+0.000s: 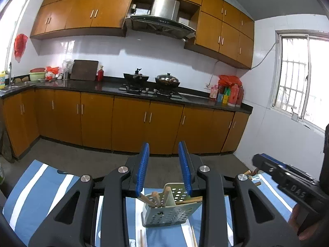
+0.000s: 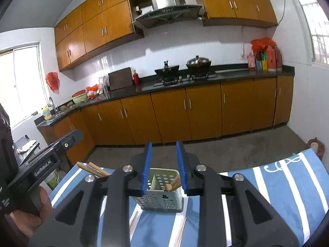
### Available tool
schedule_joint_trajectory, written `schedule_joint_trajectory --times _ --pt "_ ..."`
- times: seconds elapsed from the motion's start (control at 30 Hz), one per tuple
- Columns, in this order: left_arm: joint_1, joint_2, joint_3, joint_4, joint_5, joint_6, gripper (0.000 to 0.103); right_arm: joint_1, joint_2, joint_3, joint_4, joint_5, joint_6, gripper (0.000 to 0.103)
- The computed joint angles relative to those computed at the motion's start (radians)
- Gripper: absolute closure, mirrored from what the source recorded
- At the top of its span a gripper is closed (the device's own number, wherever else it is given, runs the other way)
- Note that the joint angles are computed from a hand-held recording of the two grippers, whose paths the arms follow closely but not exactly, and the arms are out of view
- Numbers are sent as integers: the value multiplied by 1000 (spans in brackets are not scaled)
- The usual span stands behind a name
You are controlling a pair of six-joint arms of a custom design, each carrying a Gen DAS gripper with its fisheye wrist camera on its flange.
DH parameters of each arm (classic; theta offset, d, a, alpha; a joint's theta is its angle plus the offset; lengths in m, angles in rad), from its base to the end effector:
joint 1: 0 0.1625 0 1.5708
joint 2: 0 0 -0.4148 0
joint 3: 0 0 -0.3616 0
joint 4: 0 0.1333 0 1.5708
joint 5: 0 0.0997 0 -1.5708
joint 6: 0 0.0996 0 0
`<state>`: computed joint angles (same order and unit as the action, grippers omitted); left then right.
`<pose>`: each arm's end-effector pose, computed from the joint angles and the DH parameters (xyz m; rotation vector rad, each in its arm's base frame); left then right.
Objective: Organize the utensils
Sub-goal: 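Open the right tool into the basket while the left tool releases its chopstick, then move both open tools back down to the remaining chopsticks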
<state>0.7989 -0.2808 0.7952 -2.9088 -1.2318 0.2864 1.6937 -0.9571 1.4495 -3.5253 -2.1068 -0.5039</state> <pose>-0.4736 -0.7252 0.1088 1.2073 2.4705 -1.2754 0.1619 -0.6384 0.4205 0.1400 -1.9425 1.5669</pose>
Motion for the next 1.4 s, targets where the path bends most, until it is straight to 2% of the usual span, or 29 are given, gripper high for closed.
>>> schedule_joint_trajectory --times 0.17,0.3,0.37,0.5,0.67,0.77,0.97,1.17,1.3,1.4 --pt "-2 -73 113 -57 13 -2 73 13 -49 112 -111 -7 -37 72" --pt "6 -162 276 -118 45 -4 70 -1 -87 250 -209 -43 -31 69" --pt "16 -198 355 -136 81 -11 65 -20 -97 306 -217 -66 -1 69" --pt "38 -243 487 -125 162 -17 64 -77 -95 400 -162 -92 112 69" --pt "64 -257 591 -76 200 -41 64 -133 -55 476 -78 -77 252 69" --pt "75 -260 637 -50 200 -63 64 -139 -15 479 -47 -79 281 69" --pt "76 -261 694 -38 193 -80 64 -135 56 434 -17 -127 275 72" --pt "78 -252 693 -21 186 -75 64 -137 80 398 13 -173 290 81" --pt "78 -242 686 2 181 -79 64 -134 99 375 -5 -211 282 95" --pt "78 -236 684 21 174 -86 64 -140 98 366 0 -222 302 95"
